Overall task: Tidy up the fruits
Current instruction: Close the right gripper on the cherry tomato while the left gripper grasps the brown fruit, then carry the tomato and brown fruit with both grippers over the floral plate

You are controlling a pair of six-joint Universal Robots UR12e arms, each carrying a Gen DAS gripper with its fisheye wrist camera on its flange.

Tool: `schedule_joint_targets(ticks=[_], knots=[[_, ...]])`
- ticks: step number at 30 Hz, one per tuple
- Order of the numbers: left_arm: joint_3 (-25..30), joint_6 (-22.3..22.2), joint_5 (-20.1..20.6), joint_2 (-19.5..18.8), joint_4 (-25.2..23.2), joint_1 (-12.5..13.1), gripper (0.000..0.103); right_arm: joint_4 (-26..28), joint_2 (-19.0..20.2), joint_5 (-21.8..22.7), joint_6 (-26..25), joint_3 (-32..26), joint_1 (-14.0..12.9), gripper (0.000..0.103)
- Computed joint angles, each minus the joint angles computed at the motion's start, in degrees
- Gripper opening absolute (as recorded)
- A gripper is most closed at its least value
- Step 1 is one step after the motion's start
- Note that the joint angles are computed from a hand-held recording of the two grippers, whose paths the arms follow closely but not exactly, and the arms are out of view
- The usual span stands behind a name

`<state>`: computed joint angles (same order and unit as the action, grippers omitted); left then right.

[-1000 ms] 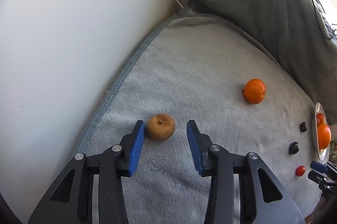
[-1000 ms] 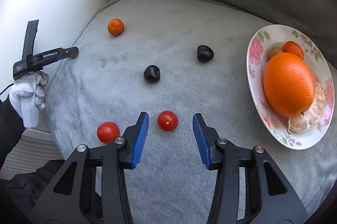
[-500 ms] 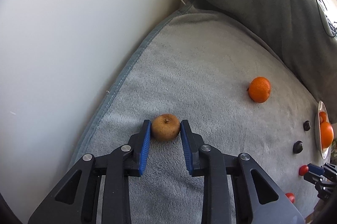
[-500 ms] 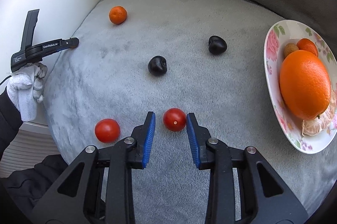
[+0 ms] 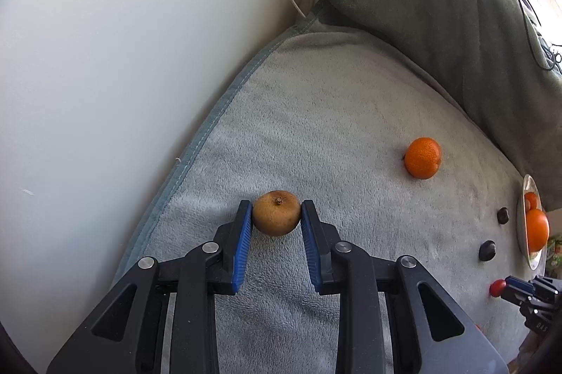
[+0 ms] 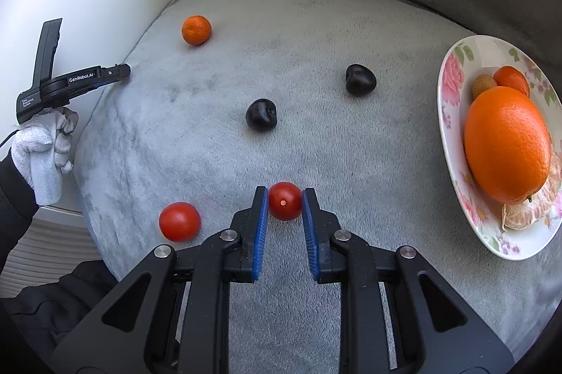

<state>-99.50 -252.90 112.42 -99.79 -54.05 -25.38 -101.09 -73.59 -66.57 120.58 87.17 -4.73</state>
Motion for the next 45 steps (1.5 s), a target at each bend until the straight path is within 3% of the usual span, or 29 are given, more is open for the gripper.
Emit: schedule_joint_targets(ticks=[10,21,45], knots=[[2.3,1.9,0.7,-1.0,2.9,-0.8,0.026,-0.8,-0.5,3.1,1.4,-0.5,-1.1,0.020],[8.0,9.6,-0.7,-5.2,7.4,-1.1,0.026,-3.2,-0.8,6.2,4.5,-1.7,-3.4,0.020],[25.8,27.2,-11.5,-18.0,11.4,-1.7,0.026,-11.5,2.6,8.3,17.7,-6.5,-9.0,0.020]])
